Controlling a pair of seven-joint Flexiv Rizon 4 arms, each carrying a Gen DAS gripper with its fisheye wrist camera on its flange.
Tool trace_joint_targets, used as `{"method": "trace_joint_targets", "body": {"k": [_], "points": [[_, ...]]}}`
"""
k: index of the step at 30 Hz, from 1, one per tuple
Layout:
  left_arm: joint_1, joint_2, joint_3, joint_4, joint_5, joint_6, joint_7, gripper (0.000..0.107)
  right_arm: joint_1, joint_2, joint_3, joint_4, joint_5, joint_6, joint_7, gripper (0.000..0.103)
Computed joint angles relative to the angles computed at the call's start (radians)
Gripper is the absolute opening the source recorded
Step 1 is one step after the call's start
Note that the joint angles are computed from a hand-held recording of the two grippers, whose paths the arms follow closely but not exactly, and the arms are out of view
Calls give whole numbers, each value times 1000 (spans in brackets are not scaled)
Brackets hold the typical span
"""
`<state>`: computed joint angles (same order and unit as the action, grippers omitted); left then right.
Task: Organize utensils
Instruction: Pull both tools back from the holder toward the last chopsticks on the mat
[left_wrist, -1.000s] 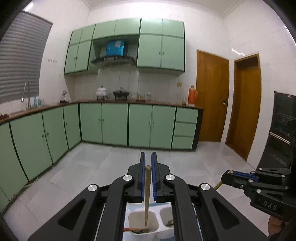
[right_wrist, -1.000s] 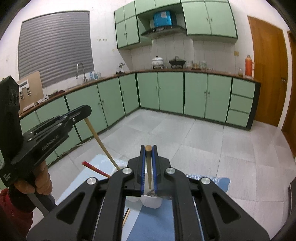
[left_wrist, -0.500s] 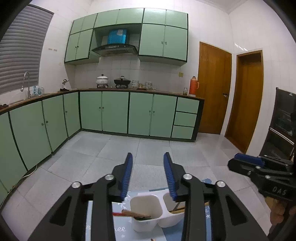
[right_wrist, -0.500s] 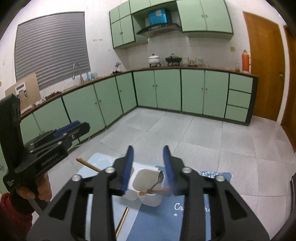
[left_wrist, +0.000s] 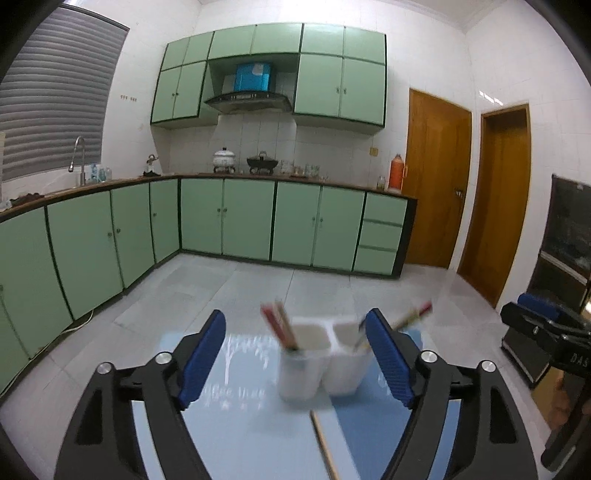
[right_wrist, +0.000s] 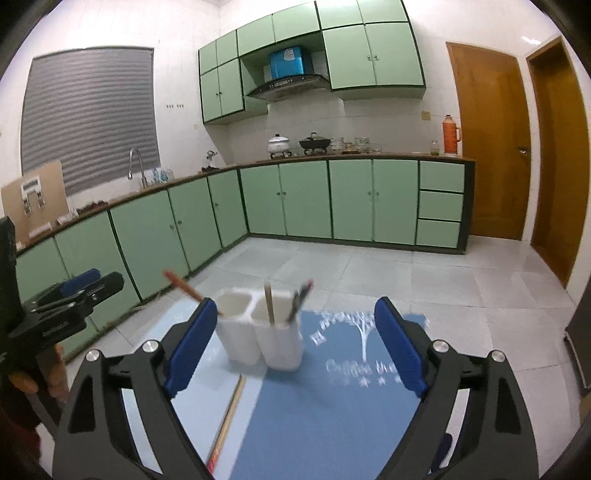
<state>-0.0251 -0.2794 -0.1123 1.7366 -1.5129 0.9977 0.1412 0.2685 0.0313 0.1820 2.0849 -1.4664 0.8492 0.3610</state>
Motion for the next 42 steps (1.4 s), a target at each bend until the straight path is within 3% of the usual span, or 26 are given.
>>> {"method": "trace_joint_targets", "body": {"k": [10,15,23,27,33,42], "points": [[8,40,50,181,63,22,35,78,69,-64,28,74,47,18,162,86],[27,36,60,223,91,34,46,78,133,-142,27,60,111,20,131,85],[52,30,70,280,148,56,65,78,214,-250,7,31,204,80,87,71],[62,23,70,295,167,66,56,78,243,-278,-4,25,255,92,52,60],[73,16,64,304,184,73,37,78,271,-300,-17,15,295,104,22,53],[82,9,58,299,196,68,17,80,303,-325,-33,-12,333,69,-35,51]]}}
